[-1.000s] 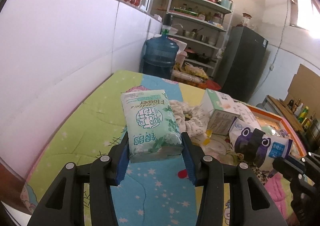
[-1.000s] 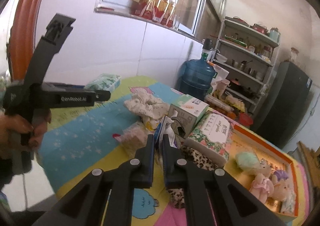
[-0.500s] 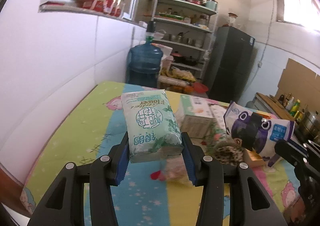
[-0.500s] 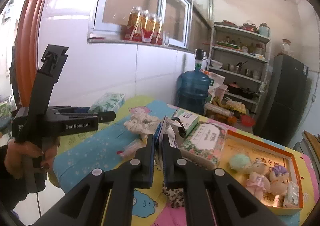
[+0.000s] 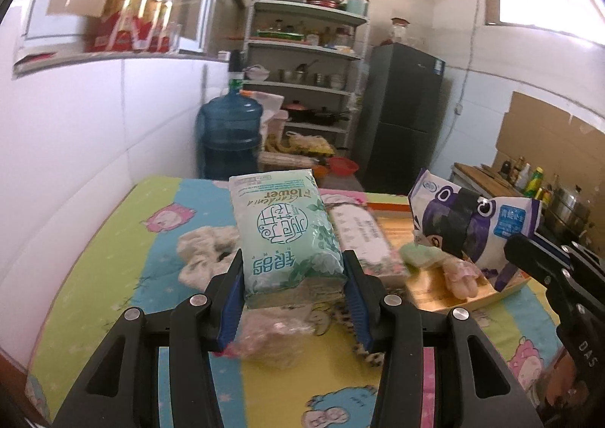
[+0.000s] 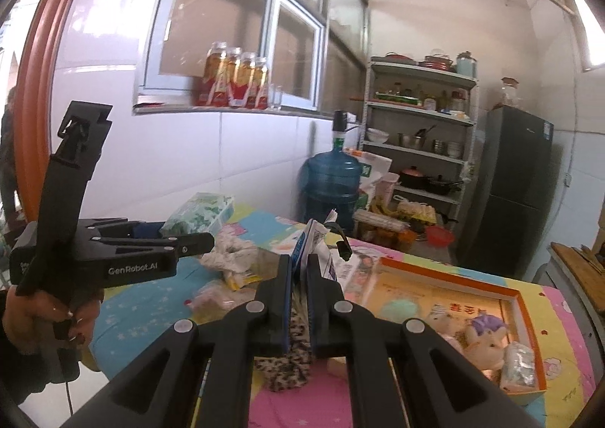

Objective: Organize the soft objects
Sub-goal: 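Lift the tissue pack and printed bag and carry both over the tray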

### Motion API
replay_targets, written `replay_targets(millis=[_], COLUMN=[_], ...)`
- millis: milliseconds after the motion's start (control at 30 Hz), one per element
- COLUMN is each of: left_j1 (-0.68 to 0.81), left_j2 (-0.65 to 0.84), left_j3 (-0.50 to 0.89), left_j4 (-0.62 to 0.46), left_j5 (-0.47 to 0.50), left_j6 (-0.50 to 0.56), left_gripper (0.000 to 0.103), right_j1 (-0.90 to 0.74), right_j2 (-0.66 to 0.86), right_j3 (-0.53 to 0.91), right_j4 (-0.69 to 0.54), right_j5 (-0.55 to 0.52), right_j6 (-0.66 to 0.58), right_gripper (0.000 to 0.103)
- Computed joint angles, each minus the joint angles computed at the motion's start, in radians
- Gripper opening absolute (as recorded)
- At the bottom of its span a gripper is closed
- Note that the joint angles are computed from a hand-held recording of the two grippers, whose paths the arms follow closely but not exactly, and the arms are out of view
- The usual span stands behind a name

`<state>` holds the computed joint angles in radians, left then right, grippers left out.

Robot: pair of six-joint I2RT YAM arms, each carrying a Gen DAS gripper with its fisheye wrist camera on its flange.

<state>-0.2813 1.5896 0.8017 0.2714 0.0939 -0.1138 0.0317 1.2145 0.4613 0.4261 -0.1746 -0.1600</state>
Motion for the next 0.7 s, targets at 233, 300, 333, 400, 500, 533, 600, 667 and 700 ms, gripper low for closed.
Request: replay_targets(millis=[233,300,333,400,500,533,600,667,700], left_j1=[-0.082,-0.108,-0.124,-0.149,-0.190,-0.197,-0.216,-0.238,-0.251], left_j2=[0.036,0.049,0.057,0.072,0.107,0.117,0.140,0.164,0.181], left_j3=[0.068,0.086,0.099,0.119,0.159,0.173,0.200,0.226,0.244], left_j4=[-0.013,-0.017,-0.020,-0.023,-0.031,-0.037,-0.046,-0.056,-0.063], left_j5=[-0.020,-0.028,-0.034,-0.041,-0.050,-0.050,-0.054,-0.060,-0.065], left_j6=[0.001,0.000,-0.002,-0.004,-0.004,-0.003,-0.003,-0.004,-0.004], left_gripper=[0.049,0.049,0.049,0.049,0.049,0.049,0.049,0.049,0.049], right_j1=[-0.140,-0.180,-0.205,-0.241,-0.298,-0.317,-0.351,-0.386,-0.401], right_j2=[-0.018,-0.016,-0.017,-0.013,-0.002,0.002,0.013,0.025,0.032], right_j3=[0.007,0.010,0.010,0.011,0.013,0.015,0.019,0.019,0.021], right_j4=[0.005,0.009,0.012,0.018,0.029,0.032,0.040,0.049,0.053], right_j5=[-0.065,-0.084,-0.097,-0.116,-0.147,-0.158,-0.178,-0.200,-0.210], right_j6=[0.013,0.015,0.016,0.015,0.011,0.010,0.008,0.005,0.004], right_gripper=[0.007,0.007,0.007,0.007,0.007,0.007,0.007,0.007,0.007])
